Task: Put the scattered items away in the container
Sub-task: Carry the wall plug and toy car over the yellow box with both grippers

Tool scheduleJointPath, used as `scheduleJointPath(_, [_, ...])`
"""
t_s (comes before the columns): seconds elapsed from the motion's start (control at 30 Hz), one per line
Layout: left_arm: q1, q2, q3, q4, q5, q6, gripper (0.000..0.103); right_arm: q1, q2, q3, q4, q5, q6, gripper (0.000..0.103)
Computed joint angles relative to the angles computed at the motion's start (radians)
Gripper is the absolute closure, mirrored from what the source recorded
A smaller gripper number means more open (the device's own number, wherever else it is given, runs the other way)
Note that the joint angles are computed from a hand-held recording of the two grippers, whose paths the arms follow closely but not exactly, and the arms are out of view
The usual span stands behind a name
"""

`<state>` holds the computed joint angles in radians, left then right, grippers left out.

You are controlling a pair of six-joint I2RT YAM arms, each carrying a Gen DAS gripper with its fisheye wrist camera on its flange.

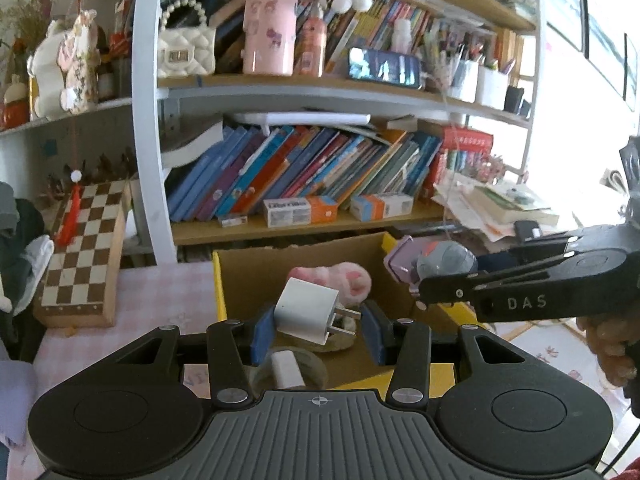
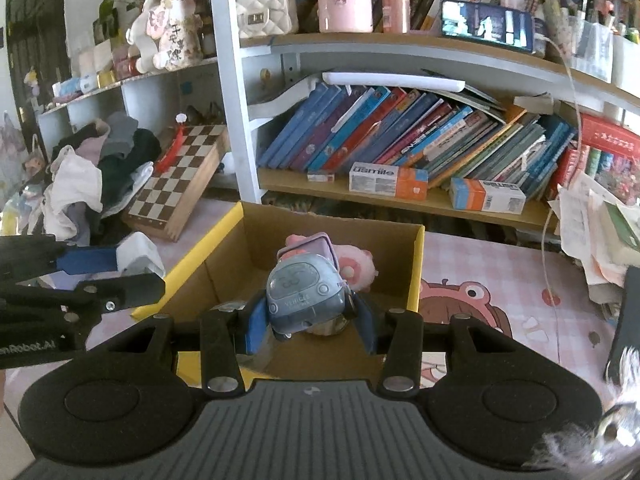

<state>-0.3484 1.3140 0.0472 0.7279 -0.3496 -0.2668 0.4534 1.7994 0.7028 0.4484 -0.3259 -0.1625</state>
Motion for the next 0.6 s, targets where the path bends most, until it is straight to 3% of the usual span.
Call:
scheduleJointPath(0.17, [0.014, 0.192, 0.087, 0.059, 0.014, -0.001, 0.058, 0.008, 0.096, 0.121, -0.040, -0.024, -0.037, 0.060])
scheduleJointPath(0.6, [0.075, 0.404, 0.234, 0.024, 0.052, 0.005, 0.058, 0.035, 0.323, 0.436, -0.205, -0.094, -0.105, 0.060])
